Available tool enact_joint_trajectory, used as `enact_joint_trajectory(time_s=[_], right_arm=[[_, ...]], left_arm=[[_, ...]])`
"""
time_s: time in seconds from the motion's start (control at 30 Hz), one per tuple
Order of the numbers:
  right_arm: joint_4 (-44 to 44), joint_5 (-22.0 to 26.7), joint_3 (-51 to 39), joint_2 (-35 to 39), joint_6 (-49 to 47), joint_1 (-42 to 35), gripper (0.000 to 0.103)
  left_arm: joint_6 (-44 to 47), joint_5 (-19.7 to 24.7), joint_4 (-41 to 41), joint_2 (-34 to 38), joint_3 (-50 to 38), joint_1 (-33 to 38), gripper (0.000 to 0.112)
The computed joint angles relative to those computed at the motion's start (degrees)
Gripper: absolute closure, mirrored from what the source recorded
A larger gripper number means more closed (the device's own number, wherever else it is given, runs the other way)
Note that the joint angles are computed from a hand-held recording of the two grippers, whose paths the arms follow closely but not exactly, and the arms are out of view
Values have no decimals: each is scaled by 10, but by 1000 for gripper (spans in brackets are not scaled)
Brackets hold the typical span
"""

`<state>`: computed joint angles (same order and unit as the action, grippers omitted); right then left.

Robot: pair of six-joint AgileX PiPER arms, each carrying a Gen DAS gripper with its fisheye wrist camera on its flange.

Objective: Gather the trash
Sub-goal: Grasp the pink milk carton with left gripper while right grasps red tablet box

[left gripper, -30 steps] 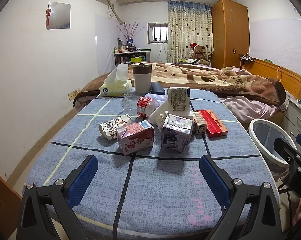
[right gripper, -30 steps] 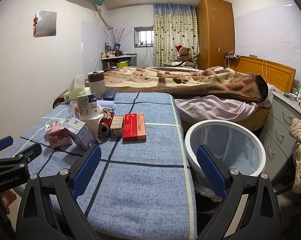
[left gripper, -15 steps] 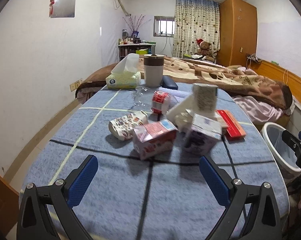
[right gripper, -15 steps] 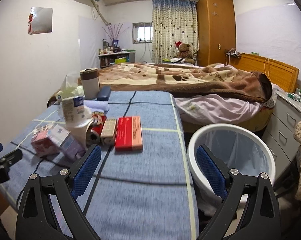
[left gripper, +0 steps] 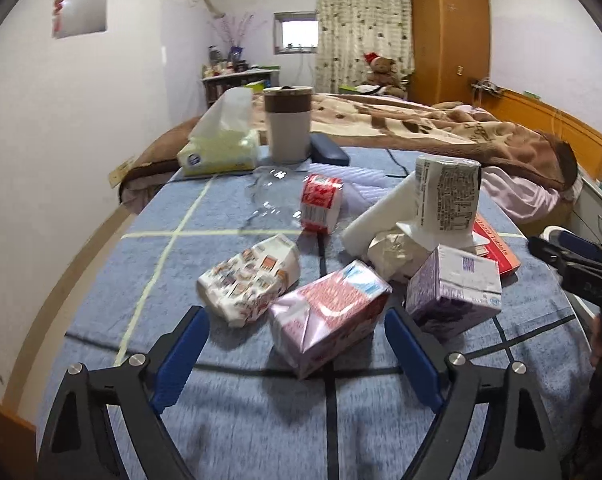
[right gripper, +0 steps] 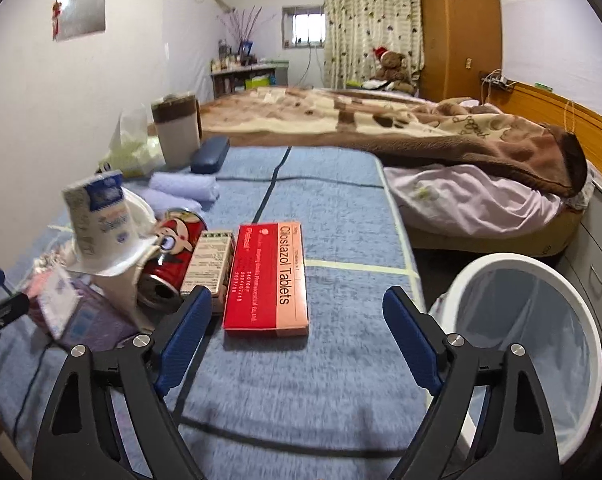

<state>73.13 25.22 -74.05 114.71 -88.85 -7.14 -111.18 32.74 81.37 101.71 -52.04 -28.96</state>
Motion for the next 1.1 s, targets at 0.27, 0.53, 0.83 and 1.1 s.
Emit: enact_joint_trajectory(time_s=[0.27,0.53,0.83,1.1], right_arm=[[-197,23,-77,41,185,23,20],[-315,59,-131,72,293,37,20],[-380,71,-167,90,364,47,31],[-384,80,-183,99,379,49,39]], left_arm=[[110,-57,-52,47,-53,35,39],[182,-73,-104,69,-77,44,56],[181,-95,-110,70,-82,56,59],[266,-108,-186,92,-112,67,59]])
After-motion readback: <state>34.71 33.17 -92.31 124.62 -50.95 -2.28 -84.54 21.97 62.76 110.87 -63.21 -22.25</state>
